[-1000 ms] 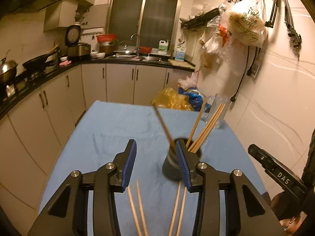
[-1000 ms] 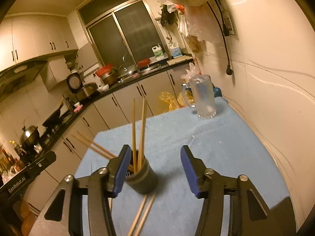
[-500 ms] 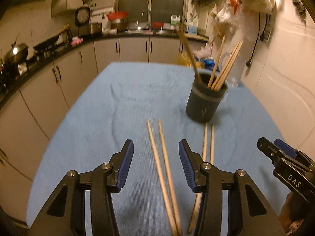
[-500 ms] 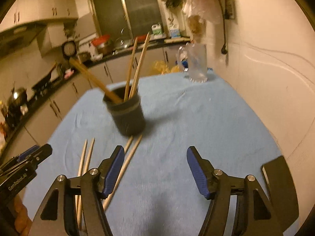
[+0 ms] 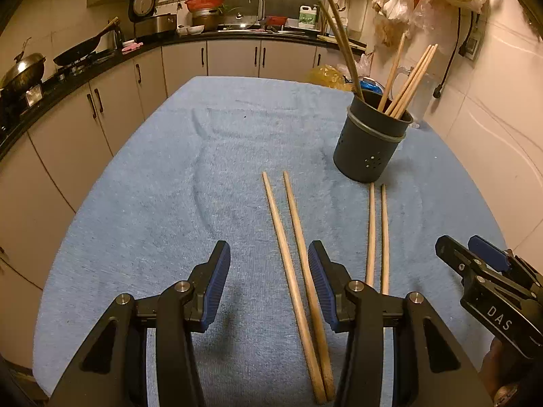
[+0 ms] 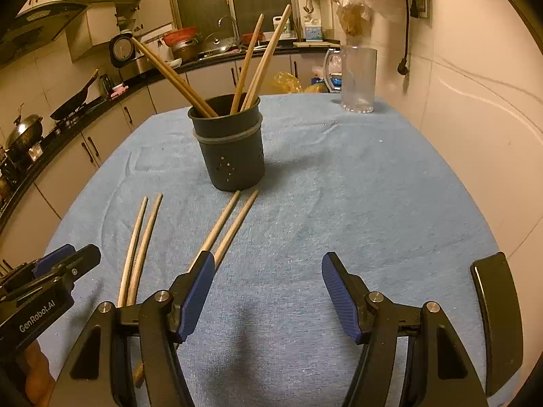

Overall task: Organize utensils
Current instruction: 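Move the right gripper back over the loose chopsticks on the towel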

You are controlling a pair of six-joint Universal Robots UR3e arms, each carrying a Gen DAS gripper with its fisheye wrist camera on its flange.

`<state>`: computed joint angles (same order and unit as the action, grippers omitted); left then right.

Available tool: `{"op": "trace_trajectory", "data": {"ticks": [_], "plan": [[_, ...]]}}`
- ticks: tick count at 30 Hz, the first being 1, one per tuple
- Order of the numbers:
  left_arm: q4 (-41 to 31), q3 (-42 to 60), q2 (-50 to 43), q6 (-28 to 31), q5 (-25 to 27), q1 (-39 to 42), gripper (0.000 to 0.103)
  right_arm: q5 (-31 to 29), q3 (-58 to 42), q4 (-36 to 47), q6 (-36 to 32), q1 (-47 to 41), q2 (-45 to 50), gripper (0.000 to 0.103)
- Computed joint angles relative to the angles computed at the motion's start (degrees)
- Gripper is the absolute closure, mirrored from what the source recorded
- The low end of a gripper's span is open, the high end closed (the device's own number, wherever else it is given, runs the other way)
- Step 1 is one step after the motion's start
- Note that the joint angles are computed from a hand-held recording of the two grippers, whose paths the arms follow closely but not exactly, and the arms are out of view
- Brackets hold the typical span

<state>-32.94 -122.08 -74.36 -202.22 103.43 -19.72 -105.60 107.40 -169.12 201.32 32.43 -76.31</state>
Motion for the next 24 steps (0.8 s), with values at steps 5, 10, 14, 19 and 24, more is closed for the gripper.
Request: {"op": "trace_trajectory", "data": {"ticks": [5, 10, 14, 19, 24], "plan": [[0.62, -1.03, 0.03, 0.37, -1.10, 1.73, 0.057, -0.59, -1.46, 0.83, 0.14, 0.49, 1.26, 0.033], [0.31, -1.59, 0.22, 0.92, -2.59, 3.31, 0.057, 1.80, -1.69, 1.27, 0.42, -0.77, 1.43, 0.039], [-1.41, -1.85, 0.77, 1.79, -5.78, 6.04, 0.057, 8.31, -1.44, 1.95, 1.64, -4.51, 0.99, 0.059], [-2.20, -1.77, 0.43, 2.60, -7.70, 7.48, 0.057, 15.83, -4.48, 5.22, 2.63, -8.55, 2.70, 0.065], [-1.56, -1.80, -0.19, 2.82, -7.22, 6.94, 0.057, 19.23, -10.11, 8.91, 2.80, -9.88, 6.74, 0.073]]}}
